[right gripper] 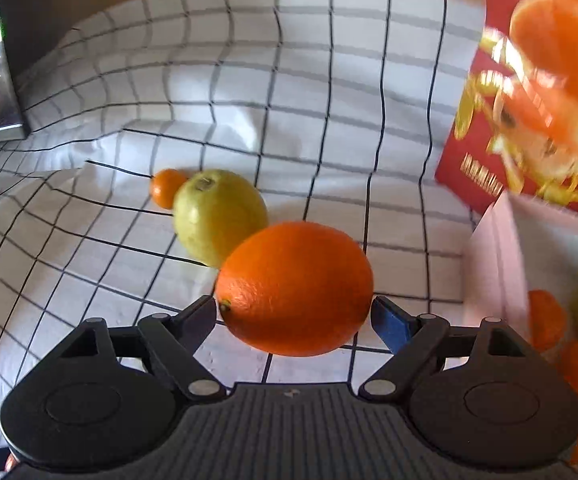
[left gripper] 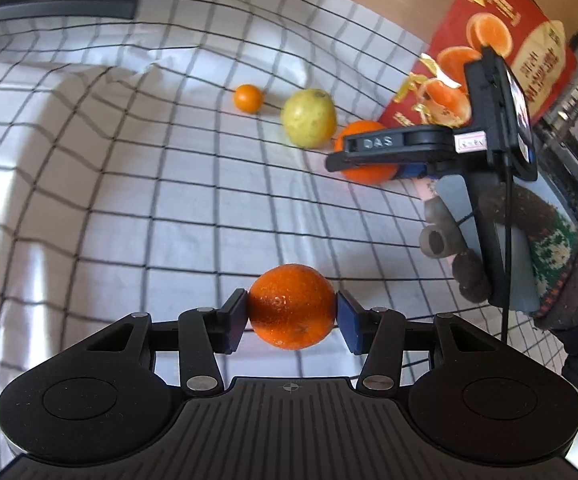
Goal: Organize fruits
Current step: 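Lift the large orange with the right gripper while the left gripper lifts its tangerine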
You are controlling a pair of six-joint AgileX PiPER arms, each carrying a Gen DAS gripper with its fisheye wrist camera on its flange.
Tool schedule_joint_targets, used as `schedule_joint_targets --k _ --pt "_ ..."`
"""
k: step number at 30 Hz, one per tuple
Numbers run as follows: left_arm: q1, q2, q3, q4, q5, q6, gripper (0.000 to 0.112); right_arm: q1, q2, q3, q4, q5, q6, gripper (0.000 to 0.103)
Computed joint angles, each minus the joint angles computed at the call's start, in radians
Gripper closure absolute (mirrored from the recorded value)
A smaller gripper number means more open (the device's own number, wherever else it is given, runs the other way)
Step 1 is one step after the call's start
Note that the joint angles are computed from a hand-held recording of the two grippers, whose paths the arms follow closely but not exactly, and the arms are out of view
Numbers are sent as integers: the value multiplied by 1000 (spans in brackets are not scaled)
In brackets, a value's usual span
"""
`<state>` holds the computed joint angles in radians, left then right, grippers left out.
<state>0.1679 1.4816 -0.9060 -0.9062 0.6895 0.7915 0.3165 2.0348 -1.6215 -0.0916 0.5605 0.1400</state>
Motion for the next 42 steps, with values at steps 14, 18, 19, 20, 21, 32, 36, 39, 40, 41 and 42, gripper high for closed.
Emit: schedule_joint_targets --k 14,18,19,20,21,32,36,39,40,41,42 --pt "56 -15 17 15 -12 -30 59 -23 -148 186 208 -2 -196 26" --pt "42 -7 6 16 -10 -35 59 -30 -309 381 343 -32 -333 26" --pt "34 -2 0 16 -8 -36 59 -28 -351 431 358 -37 -350 26" --pt "23 4 -7 15 -7 -35 59 -28 -391 480 366 -42 -365 26" --pt "8 11 -15 16 -8 -35 59 -27 -430 527 369 -47 -375 26" --pt "-179 81 -83 69 -42 -77 59 -54 -680 849 257 -96 -311 26" --pt "-195 98 -101 80 -56 -90 59 -13 -694 889 152 -135 -181 22" --pt "-189 113 -114 68 -45 -83 59 24 -705 938 2 -208 8 19" --pt "-189 116 -116 65 -44 -80 59 35 -708 950 -51 -227 77 18" --pt "-187 118 -117 63 -42 -76 59 38 -710 958 -72 -239 107 16" --pt "-187 120 -118 62 -41 -76 59 35 -703 955 -61 -243 97 13"
